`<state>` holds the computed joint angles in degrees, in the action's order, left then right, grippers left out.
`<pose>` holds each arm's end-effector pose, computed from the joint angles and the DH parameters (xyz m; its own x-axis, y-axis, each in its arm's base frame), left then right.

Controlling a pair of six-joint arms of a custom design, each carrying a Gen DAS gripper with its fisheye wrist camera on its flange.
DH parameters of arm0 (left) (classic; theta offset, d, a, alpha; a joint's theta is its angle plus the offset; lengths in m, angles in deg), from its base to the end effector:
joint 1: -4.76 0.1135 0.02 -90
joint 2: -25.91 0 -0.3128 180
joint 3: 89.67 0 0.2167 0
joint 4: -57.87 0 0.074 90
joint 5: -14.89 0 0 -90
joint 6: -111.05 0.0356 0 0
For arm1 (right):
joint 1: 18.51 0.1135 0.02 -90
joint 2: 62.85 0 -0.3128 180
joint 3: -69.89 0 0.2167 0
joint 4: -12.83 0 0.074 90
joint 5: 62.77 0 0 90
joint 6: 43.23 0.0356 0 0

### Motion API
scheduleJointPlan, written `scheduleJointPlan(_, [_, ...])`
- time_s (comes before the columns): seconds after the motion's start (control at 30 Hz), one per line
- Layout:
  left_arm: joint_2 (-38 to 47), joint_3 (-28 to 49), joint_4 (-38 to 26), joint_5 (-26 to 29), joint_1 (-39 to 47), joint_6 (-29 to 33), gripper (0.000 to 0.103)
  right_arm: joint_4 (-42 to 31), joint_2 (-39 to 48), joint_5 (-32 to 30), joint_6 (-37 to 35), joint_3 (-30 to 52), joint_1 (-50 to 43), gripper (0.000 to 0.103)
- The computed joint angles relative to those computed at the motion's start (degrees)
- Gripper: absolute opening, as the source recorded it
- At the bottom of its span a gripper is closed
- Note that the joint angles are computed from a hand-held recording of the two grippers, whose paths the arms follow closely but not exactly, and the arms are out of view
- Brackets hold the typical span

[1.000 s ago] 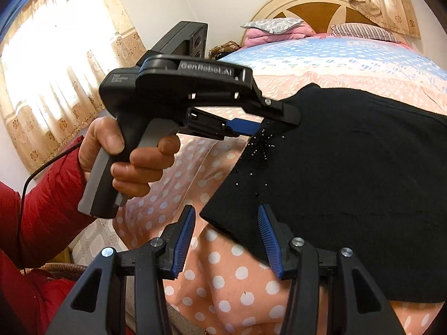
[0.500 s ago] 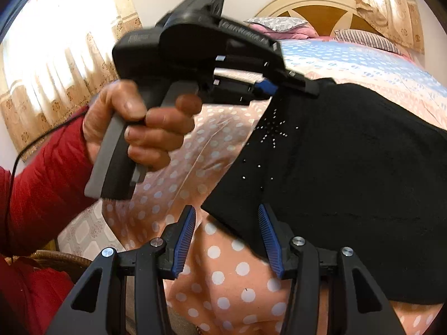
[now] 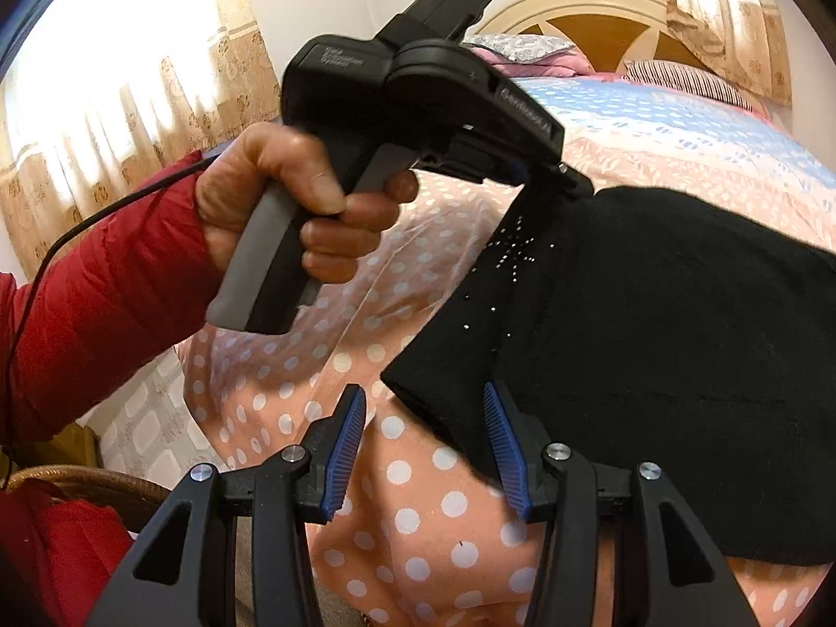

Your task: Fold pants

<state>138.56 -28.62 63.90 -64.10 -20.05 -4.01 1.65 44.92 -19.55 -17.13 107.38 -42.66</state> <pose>0.3160 -0.1536 0.1546 -0.8130 -0.0822 -0.5764 0.2085 0.8832 -0.4201 0.1960 -0.0595 0.1101 -0.5599 -0.4229 -0.7125 -0.7305 0.6577 0.1837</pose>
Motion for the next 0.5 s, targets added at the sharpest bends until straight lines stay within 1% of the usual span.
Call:
scheduleJointPlan(0.03, [-1.65,-1.34,0.35,-2.51,0.18,-0.46,0.016,1.43,-0.29,0.03,-0.40,-0.89,-0.07,0.051])
scheduleJointPlan(0.07, [-2.98,-1.97,-0.01,-5.06,0.15,-0.81,0.016,2.87,-0.57,-0.36,-1.47,-2.13,-0.33,0.057])
scheduleJointPlan(0.1, [-4.67,-2.61,-0.92,-7.97,0.38,-0.90,0.018,2.99,-1.01,-0.92,-2.94,-2.94,-0.64,0.061])
scheduleJointPlan(0.13, [-5.94,-3.22,-1.39,-9.51,0.56,-1.02,0.018,2.91,-2.13,-0.81,-2.94,-3.43,-0.64,0.061])
scheduleJointPlan(0.17, [-7.90,-4.06,-2.13,-11.14,0.62,-1.19,0.018,0.05,-4.32,-0.85,-2.53,-2.77,-1.00,0.061])
scheduleJointPlan(0.23, [-10.25,-5.07,-3.17,-12.85,-0.17,-1.46,0.018,-14.08,-5.91,-5.19,-6.27,2.72,-4.94,0.061])
scheduleJointPlan(0.27, [-11.48,-5.75,-3.65,-14.31,-1.34,-1.57,0.018,-24.52,-5.95,-8.99,-10.89,7.14,-9.34,0.061])
scheduleJointPlan(0.3, [-12.36,-6.32,-3.99,-15.92,-2.90,-1.79,0.018,-28.52,-6.70,-10.85,-11.80,9.55,-12.50,0.061])
scheduleJointPlan(0.37, [-13.02,-7.16,-4.03,-19.26,-6.79,-2.78,0.018,-29.87,-7.95,-13.41,-8.20,13.80,-19.06,0.061])
scheduleJointPlan(0.43, [-12.65,-7.26,-3.84,-22.66,-11.05,-4.18,0.018,-28.62,-6.01,-14.30,-1.01,19.20,-24.48,0.061])
scheduleJointPlan(0.47, [-12.16,-7.23,-3.31,-24.47,-13.44,-4.99,0.018,-29.05,-3.46,-14.11,2.69,23.46,-26.96,0.054])
scheduleJointPlan(0.5, [-11.35,-7.05,-2.49,-25.60,-15.28,-5.43,0.018,-30.64,-0.30,-13.28,5.77,28.33,-28.97,0.024])
